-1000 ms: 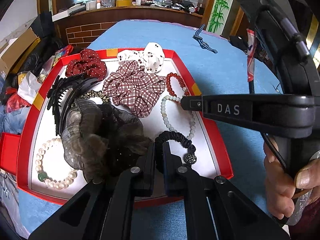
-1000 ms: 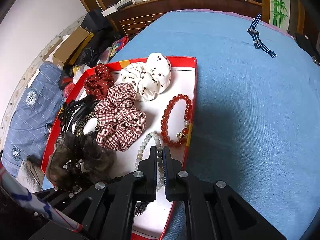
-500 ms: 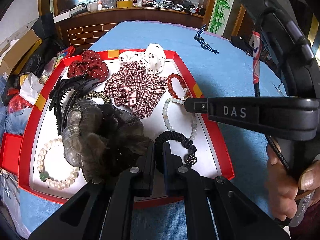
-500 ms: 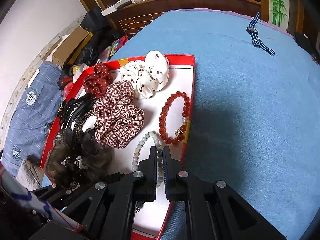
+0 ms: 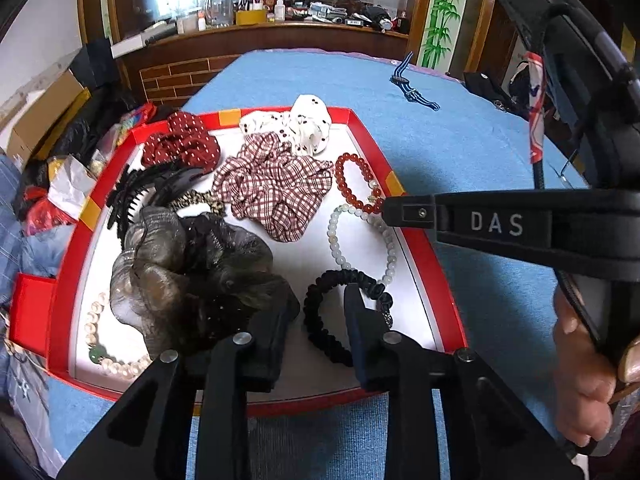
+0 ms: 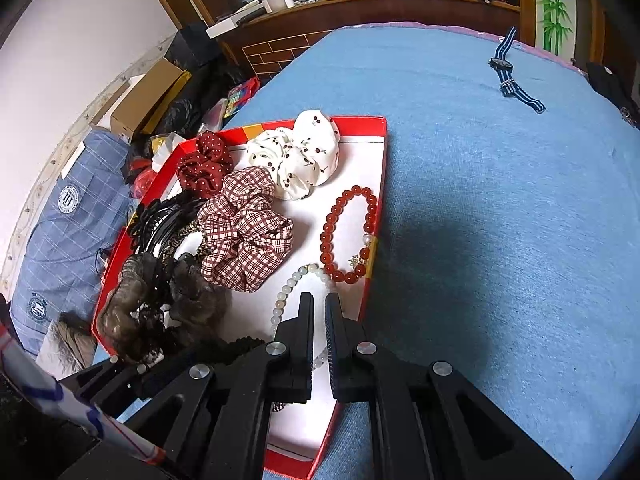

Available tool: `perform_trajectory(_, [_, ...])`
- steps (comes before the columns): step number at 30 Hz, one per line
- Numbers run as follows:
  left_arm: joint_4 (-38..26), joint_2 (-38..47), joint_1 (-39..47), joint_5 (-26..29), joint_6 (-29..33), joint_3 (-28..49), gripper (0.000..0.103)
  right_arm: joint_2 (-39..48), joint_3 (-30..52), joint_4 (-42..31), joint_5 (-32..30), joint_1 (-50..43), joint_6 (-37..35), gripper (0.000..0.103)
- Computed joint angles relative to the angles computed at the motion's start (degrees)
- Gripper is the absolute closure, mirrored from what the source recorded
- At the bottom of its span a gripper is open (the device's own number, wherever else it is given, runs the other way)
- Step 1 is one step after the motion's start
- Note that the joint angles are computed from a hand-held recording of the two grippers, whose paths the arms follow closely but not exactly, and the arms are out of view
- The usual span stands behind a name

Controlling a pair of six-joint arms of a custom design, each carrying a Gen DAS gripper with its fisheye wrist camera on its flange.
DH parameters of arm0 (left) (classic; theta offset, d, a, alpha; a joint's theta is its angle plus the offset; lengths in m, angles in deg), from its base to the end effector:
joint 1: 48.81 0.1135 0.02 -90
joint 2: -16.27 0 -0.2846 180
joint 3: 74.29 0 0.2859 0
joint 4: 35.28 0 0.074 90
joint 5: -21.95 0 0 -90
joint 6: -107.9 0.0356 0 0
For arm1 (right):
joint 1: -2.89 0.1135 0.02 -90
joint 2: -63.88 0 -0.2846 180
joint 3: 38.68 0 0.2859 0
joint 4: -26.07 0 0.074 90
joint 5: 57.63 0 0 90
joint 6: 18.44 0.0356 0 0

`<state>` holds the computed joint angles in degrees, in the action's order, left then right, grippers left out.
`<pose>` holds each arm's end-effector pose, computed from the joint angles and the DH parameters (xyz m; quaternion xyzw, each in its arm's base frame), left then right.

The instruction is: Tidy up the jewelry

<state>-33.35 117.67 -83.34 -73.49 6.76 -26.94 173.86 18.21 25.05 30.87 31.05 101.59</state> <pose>0.2584 -0.1737 0.0747 0.1764 0.9283 -0.0845 0.3162 0.3109 0.1675 0.0636 0.0115 0.9512 0.1607 0.2631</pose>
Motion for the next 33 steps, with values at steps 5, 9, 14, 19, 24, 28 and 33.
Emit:
perform_trajectory(5, [1.40,-0.16,-1.81,-4.28,0.19,-0.61,0.072,-2.42,-2.82,1.25,-0.08,-0.36,0.40,0.097])
perform_trajectory(9, [2.74,-0.02,-3.58,-8.94,0.43,-1.16,0.065,-5.26,-5.77,2.22,0.28,-0.65,0.92,0.096])
perform_trajectory(14, [3.74,0.43,-5.10,-12.84,0.33,-1.55,0.062,-8.37,-8.80,2.93,1.59,-0.39,1.46,0.096])
perform_trajectory(19, [4.87,0.57,-5.82,-15.63,-0.02,-2.34,0.060,-10.59,-11.57,3.60,2.73,0.35,2.24,0.095])
perform_trajectory(24, [5.87,0.60,-6.57,-17.92,-0.25,-3.18,0.058,-12.28,-14.44,4.85,4.69,1.89,3.37,0.084])
perform_trajectory(28, [7.06,0.03,-8.42,-21.36,-0.41,-4.57,0.054,-13.81,-17.30,5.83,6.25,3.03,4.43,0.084])
perform_trajectory(33, [8.73,-2.81,-10.82,-24.83,-1.13,-7.46,0.051,-16.58,-20.92,6.48,8.31,5.04,6.46,0.083])
